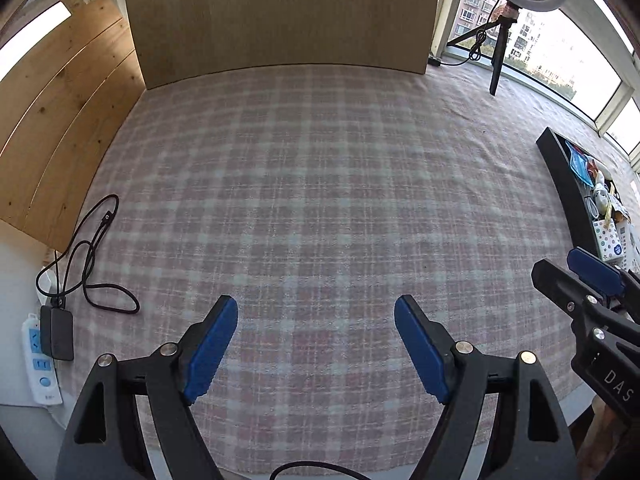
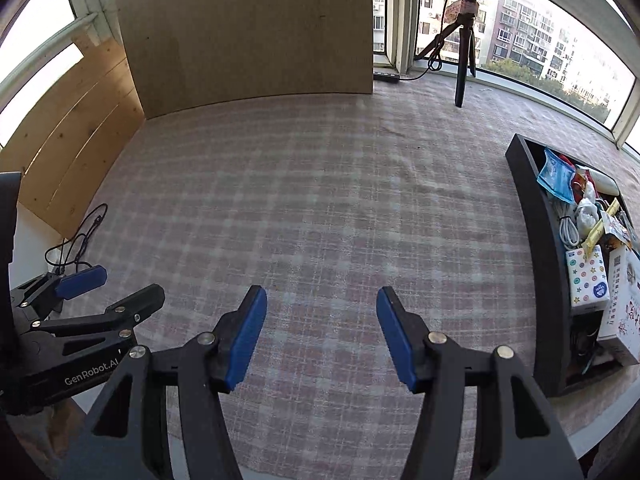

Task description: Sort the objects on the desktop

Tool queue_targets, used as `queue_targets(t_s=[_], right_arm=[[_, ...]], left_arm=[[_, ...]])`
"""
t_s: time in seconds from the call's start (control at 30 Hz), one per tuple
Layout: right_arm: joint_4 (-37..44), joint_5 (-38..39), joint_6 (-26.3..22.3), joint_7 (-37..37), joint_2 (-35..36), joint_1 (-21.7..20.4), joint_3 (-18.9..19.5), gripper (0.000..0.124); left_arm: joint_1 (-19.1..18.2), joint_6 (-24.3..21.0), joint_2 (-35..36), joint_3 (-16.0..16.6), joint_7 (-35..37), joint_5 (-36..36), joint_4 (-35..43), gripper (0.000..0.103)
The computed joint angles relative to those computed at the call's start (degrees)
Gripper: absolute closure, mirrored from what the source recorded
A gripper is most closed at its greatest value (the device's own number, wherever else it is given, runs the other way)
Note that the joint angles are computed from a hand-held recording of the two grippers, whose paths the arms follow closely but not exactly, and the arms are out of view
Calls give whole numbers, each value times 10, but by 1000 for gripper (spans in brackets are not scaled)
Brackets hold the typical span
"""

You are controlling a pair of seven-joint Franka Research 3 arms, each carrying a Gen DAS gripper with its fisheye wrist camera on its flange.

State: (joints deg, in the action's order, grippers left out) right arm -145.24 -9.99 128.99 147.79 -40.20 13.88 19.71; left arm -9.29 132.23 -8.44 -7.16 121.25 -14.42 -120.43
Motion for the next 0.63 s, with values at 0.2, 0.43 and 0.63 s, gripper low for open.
queue_targets(t_s=[0.2,0.43,0.63], right_arm=[[9,-6,-1,25,22,-3,9,68],[16,-14,-10,43,42,2,6,68],[15,-22,-2,55,54,5,1,66]], left_arm=[[10,-10,20,3,20,1,17,23],[23,-22,39,3,36,-5,36,23],[33,-22,58,-1,38,-4,49,22]])
